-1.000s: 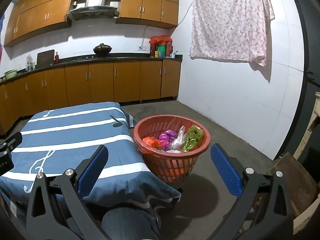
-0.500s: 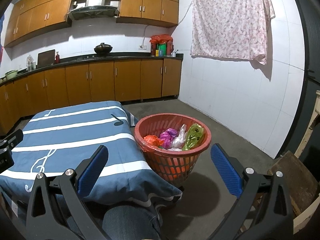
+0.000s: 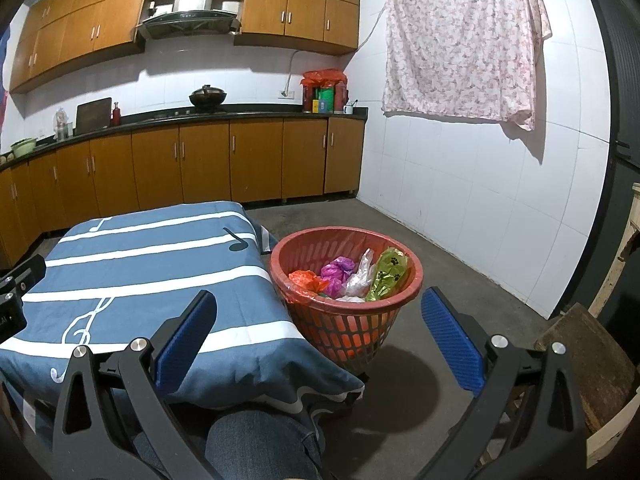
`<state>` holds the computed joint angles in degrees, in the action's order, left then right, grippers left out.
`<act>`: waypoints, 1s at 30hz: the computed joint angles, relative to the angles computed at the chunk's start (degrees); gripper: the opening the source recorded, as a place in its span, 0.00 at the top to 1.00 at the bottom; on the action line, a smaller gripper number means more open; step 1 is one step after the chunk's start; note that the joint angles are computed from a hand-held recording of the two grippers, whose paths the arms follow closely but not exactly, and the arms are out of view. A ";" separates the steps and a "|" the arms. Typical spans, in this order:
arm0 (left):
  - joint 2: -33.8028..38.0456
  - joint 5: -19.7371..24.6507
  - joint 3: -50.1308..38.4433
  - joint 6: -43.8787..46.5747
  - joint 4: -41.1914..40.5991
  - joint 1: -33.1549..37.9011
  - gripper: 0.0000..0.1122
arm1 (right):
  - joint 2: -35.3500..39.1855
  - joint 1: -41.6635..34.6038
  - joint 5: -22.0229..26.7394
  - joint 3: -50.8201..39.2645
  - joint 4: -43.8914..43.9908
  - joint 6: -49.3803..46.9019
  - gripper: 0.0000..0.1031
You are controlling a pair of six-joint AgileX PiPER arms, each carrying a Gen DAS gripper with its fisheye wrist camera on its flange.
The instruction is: Collect trash
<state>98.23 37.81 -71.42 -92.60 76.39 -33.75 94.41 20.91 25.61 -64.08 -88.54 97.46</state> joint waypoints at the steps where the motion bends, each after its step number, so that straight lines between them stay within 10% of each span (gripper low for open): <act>1: 0.00 0.00 0.00 0.08 -0.03 0.00 0.12 | 0.06 0.01 0.02 -0.03 -0.11 0.14 0.02; 30: -0.27 -0.30 0.47 0.12 -0.13 0.22 0.12 | 0.06 -0.19 -0.27 0.11 0.19 -0.10 0.02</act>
<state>97.96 37.51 -70.94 -92.48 76.25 -33.53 94.47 20.72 25.33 -63.98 -88.35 97.36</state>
